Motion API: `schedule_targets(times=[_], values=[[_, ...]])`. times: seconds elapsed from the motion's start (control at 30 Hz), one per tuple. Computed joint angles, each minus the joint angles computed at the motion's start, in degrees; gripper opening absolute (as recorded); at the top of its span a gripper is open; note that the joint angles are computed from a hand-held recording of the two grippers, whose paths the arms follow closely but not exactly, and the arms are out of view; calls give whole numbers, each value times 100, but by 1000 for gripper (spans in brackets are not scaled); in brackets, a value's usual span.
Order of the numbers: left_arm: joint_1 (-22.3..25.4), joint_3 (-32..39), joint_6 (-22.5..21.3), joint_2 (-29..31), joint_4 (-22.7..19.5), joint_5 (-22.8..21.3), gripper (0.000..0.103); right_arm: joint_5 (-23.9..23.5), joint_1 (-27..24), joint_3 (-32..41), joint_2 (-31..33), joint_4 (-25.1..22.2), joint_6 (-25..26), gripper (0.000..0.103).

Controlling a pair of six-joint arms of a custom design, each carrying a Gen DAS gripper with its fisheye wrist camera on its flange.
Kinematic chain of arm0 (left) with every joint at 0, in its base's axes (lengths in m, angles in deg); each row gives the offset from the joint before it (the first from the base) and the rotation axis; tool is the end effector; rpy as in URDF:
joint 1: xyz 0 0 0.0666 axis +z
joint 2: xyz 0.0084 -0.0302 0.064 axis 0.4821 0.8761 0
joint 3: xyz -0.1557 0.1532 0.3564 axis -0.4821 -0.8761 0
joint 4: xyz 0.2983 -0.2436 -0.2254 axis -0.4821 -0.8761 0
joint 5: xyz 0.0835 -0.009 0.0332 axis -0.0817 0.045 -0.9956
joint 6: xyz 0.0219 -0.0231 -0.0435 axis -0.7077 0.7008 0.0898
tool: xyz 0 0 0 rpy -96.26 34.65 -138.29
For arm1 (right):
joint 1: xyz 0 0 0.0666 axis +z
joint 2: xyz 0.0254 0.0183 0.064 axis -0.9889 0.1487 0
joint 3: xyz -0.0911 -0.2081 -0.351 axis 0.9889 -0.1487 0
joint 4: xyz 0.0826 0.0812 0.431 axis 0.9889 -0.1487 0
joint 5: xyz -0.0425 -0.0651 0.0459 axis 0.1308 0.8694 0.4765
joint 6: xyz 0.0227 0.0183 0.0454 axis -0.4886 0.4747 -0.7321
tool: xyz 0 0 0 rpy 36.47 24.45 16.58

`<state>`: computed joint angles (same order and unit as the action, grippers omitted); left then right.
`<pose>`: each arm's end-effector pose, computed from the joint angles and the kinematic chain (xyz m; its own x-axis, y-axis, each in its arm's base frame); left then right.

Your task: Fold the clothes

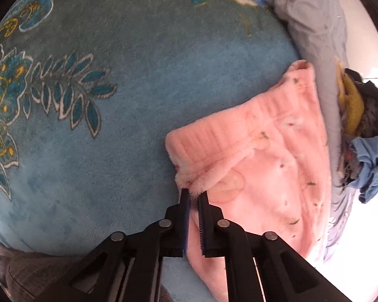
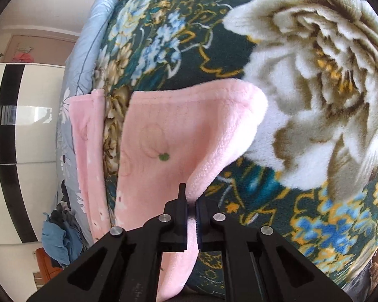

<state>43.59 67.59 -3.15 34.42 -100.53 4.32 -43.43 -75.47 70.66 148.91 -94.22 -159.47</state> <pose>0.5081 0.1208 0.4593 -0.4780 -0.8759 0.0654 -0.8023 0.4051 -0.4385 0.5297 0.0611 0.4531 -0.3693 0.9292 0.0092 0.7431 0.2894 0.6034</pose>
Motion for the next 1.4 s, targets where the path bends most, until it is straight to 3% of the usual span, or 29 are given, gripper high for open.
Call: schedule_targets(times=[0.2, 0.3, 0.37, 0.5, 0.63, 0.7, 0.93, 0.97, 1.03, 1.07, 1.1, 1.4], values=[[210, -116, 708, -504, 1069, 494, 2, 179, -60, 429, -53, 724, 247, 3], [301, -40, 581, -682, 1275, 545, 2, 319, -39, 538, -137, 967, 429, 3], [342, -127, 524, -766, 1276, 496, 2, 405, -14, 558, -184, 908, 548, 3], [490, -421, 648, -1117, 1073, 333, 0, 364, -69, 364, -338, 881, 321, 3], [666, -260, 650, -997, 1240, 290, 0, 117, -180, 811, -31, 756, 557, 3], [615, 63, 400, -746, 992, 192, 0, 187, -110, 1280, 289, 381, 911, 3], [355, 290, -236, -304, 178, 67, 2, 146, 31, 1780, 760, 290, 1021, 3], [355, 268, -266, -248, 70, 83, 6, 128, 35, 1778, 769, 301, 1004, 3], [365, 229, -258, -153, -175, 157, 27, 145, 43, 1752, 741, 304, 1013, 4], [376, 142, -215, -156, -155, 270, 46, 154, 47, 1738, 725, 304, 1019, 4], [380, 36, -169, -177, -76, 384, 56, 155, 42, 1710, 706, 302, 990, 4], [47, -156, -274, 58, -160, 703, 57, 88, 12, 1390, 510, 394, 701, 4]])
